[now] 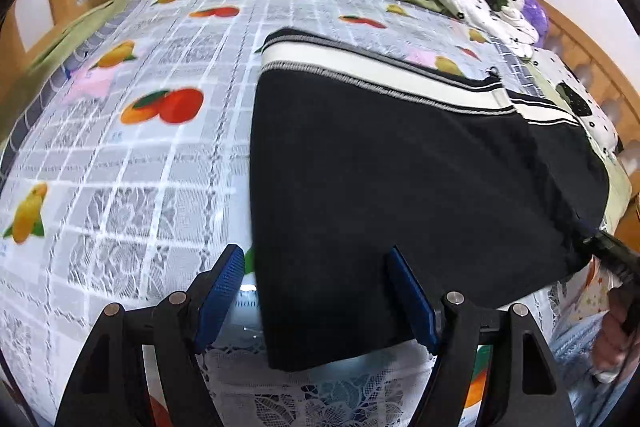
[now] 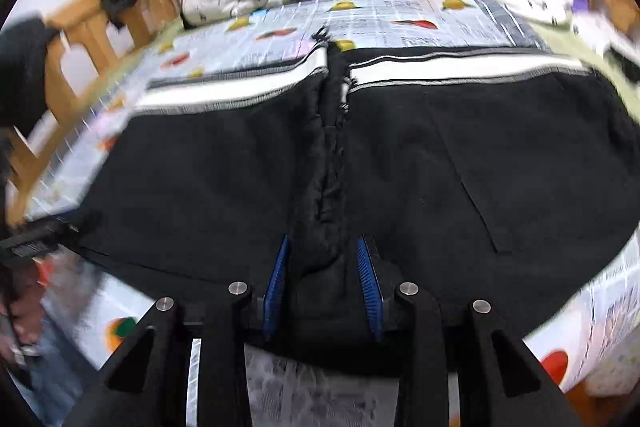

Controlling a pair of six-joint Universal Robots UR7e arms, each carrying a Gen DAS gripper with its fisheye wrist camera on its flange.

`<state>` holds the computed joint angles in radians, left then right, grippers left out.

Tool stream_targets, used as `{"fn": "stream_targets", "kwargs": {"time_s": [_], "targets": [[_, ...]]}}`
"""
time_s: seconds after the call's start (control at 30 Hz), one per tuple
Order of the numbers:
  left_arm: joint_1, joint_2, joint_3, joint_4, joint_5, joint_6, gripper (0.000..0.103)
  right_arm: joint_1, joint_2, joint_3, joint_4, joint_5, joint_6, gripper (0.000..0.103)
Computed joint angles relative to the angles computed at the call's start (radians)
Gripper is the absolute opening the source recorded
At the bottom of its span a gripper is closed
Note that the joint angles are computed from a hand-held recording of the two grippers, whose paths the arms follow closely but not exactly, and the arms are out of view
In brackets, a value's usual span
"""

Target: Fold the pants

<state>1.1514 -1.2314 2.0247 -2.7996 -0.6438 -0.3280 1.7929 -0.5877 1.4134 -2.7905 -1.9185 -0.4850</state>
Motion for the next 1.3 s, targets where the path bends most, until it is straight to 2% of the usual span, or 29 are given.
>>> {"fn": "stream_targets", "kwargs": {"time_s": [0.03, 0.07, 0.1, 0.2, 0.23, 0.3, 0.33, 0.43, 0.5, 0.57, 0.6, 0.67, 0.7, 0.77, 0.8, 0.83, 0.87, 0.9, 0.93, 1.0, 1.07, 1.2, 1.3], "targets": [[0.000, -0.002, 0.007, -0.044, 0.000, 0.024, 0.073, -0.010, -0.028, 0.006, 0.023, 0.033, 0.029, 0.040], [0.000, -0.001, 0.009, -0.068, 0.007, 0.030, 0.072, -0.016, -0.045, 0.016, 0.010, 0.041, 0.043, 0.040], [0.001, 0.000, 0.013, -0.104, 0.015, 0.040, 0.071, -0.020, -0.067, 0.028, -0.044, 0.025, 0.051, 0.042], [0.017, -0.002, -0.001, -0.119, -0.006, 0.047, 0.071, -0.043, -0.107, 0.027, -0.206, -0.044, 0.034, 0.063], [0.024, 0.002, -0.008, -0.126, -0.015, 0.051, 0.071, -0.057, -0.111, 0.007, -0.248, -0.074, 0.023, 0.066], [0.036, 0.013, -0.020, -0.164, -0.038, 0.066, 0.071, -0.087, -0.102, -0.058, -0.245, -0.118, 0.036, 0.066], [0.038, 0.019, -0.024, -0.176, -0.042, 0.067, 0.071, -0.108, -0.099, -0.095, -0.202, -0.111, 0.059, 0.066], [0.069, 0.045, -0.076, -0.176, -0.110, 0.054, 0.071, -0.190, -0.088, -0.192, -0.023, 0.015, 0.149, 0.066], [0.091, 0.058, -0.120, -0.136, -0.147, 0.042, 0.071, -0.222, -0.057, -0.250, 0.022, 0.046, 0.205, 0.066], [0.112, 0.074, -0.166, -0.095, -0.167, 0.036, 0.071, -0.249, -0.028, -0.305, 0.055, 0.119, 0.246, 0.065], [0.122, 0.082, -0.186, -0.080, -0.179, 0.040, 0.070, -0.256, -0.016, -0.323, 0.056, 0.154, 0.251, 0.065], [0.148, 0.101, -0.232, -0.066, -0.218, 0.066, 0.067, -0.253, 0.041, -0.417, 0.093, 0.172, 0.247, 0.065], [0.162, 0.109, -0.262, -0.032, -0.238, 0.061, 0.062, -0.250, 0.071, -0.469, 0.121, 0.178, 0.238, 0.062], [0.178, 0.115, -0.302, 0.023, -0.271, 0.050, 0.058, -0.242, 0.123, -0.566, 0.194, 0.134, 0.247, 0.059], [0.190, 0.115, -0.317, 0.032, -0.307, 0.030, 0.056, -0.235, 0.131, -0.575, 0.187, 0.107, 0.245, 0.049], [0.195, 0.117, -0.326, 0.038, -0.320, 0.014, 0.048, -0.233, 0.133, -0.568, 0.156, 0.104, 0.223, 0.039], [0.198, 0.122, -0.350, 0.085, -0.314, -0.020, 0.033, -0.227, 0.138, -0.572, 0.145, 0.100, 0.198, 0.032], [0.195, 0.126, -0.365, 0.108, -0.304, -0.023, 0.020, -0.217, 0.136, -0.555, 0.106, 0.092, 0.146, 0.020], [0.192, 0.123, -0.364, 0.088, -0.312, -0.005, 0.014, -0.202, 0.134, -0.538, 0.061, 0.073, 0.100, 0.016], [0.176, 0.117, -0.354, 0.040, -0.309, 0.033, 0.010, -0.166, 0.138, -0.503, -0.079, 0.037, 0.017, 0.013], [0.163, 0.110, -0.354, 0.020, -0.300, 0.059, 0.010, -0.128, 0.143, -0.493, -0.152, 0.031, -0.028, 0.012], [0.159, 0.075, -0.356, -0.004, -0.308, 0.069, 0.010, -0.056, 0.151, -0.500, -0.210, 0.027, -0.076, 0.012], [0.165, 0.023, -0.351, -0.003, -0.279, 0.094, 0.010, -0.008, 0.177, -0.548, -0.166, 0.054, -0.066, 0.012]]}}
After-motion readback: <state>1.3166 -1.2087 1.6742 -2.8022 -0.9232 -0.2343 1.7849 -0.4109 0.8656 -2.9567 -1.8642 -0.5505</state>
